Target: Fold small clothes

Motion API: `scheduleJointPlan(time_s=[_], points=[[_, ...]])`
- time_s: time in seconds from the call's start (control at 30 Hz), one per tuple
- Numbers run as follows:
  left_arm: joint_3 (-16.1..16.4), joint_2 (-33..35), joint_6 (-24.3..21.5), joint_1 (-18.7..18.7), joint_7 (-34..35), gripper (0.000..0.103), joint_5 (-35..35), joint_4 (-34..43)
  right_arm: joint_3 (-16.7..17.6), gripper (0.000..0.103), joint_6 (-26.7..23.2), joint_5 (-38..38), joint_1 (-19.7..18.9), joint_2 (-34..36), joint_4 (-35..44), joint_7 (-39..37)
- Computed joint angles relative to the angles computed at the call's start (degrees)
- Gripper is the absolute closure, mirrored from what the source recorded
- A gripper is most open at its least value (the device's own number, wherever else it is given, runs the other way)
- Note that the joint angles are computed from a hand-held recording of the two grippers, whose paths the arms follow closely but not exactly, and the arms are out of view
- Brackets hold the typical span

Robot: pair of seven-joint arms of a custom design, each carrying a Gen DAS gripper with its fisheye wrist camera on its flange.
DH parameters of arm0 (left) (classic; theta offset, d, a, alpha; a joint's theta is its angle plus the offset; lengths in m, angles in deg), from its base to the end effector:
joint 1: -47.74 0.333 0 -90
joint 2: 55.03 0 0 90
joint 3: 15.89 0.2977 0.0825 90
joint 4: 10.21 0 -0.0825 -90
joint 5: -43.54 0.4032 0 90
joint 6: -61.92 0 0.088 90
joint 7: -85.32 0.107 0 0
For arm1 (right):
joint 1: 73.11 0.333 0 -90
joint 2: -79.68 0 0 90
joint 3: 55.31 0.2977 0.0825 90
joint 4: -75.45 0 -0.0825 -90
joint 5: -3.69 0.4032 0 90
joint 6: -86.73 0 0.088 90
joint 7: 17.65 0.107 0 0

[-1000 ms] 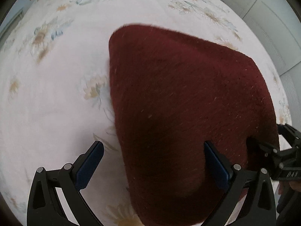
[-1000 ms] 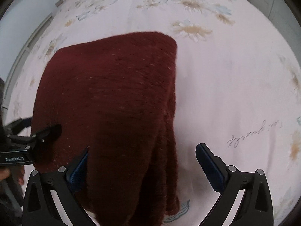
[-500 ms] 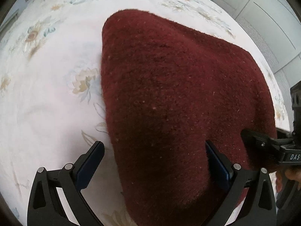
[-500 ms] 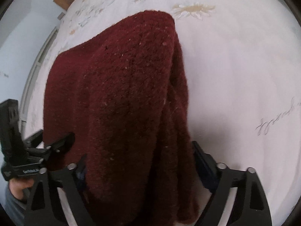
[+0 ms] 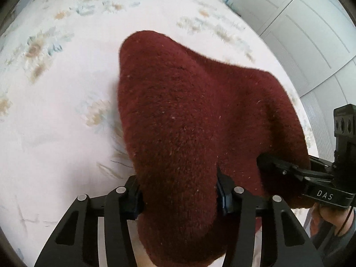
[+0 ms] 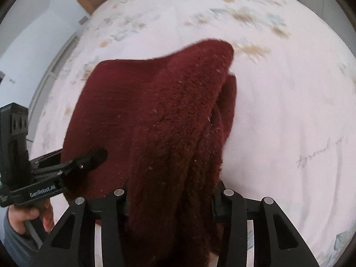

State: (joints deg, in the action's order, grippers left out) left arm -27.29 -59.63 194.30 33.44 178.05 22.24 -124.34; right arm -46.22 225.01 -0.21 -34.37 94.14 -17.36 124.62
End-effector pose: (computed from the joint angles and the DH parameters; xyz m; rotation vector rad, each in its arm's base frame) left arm 0.5268 -0.2643 0.5151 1.7841 -2.4245 0.7626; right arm 0.4739 0.5067 0.5153 -1.7850 1.8865 0.0361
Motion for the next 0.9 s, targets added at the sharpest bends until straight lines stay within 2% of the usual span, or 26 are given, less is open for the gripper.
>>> scheduleJointPlan(time_s=[0.17, 0.33, 0.4, 0.47, 0.53, 0.6, 0.67, 0.73, 0.83, 0.9], points=[[2.75, -5.65, -0.36, 1.59, 3.9, 0.058, -0.99, -2.77, 0.12, 0.057, -1.54, -2.04, 2.7, 5.8, 10.47, -0.58], [4.51, -8.71, 0.21, 2.96, 4.03, 0.057, 1.32, -6.61, -1.09, 0.056, -6.04, -1.24, 6.07, 15.99, 23.9, -1.44], [4.87, -8.4, -0.32, 3.32, 3.64, 0.057, 2.11, -8.0, -2.04, 0.055, -11.78, -1.4, 8.12, 21.14, 31.18, -1.2], [5.17, -7.58, -1.01, 3.63, 3.2, 0.055, 1.85, -9.33, -3.52, 0.051, -16.45, -2.22, 10.08, 24.92, 36.48, -0.66], [5.51, -8.0, 1.24, 3.67, 3.73, 0.051, -0.21, -11.83, -4.26, 0.045, -14.86, -2.06, 10.48, 24.18, 34.41, -0.16], [5.71, -8.5, 2.48, 3.71, 3.44, 0.038, -1.4, -13.03, -4.7, 0.038, -15.41, -2.21, 10.82, 24.7, 35.43, 0.55], [5.99, -9.38, 1.39, 3.81, 2.91, 0.036, -1.94, -13.87, -5.7, 0.024, -18.44, -3.89, 11.56, 24.6, 36.26, 0.38], [5.76, -9.09, 0.44, 4.42, 1.2, 0.026, 0.21, -13.14, -6.15, 0.024, -19.46, -4.75, 11.81, 25.08, 37.46, 0.32], [5.21, -11.49, 1.09, 4.75, -0.12, 0.02, 3.88, -14.64, -6.32, 0.019, -17.77, -6.14, 11.83, 19.87, 30.27, 1.7], [5.09, -13.22, 0.9, 4.47, -1.31, 0.005, 5.4, -15.34, -6.12, 0.016, -17.64, -7.95, 11.96, 16.92, 26.28, 2.15]])
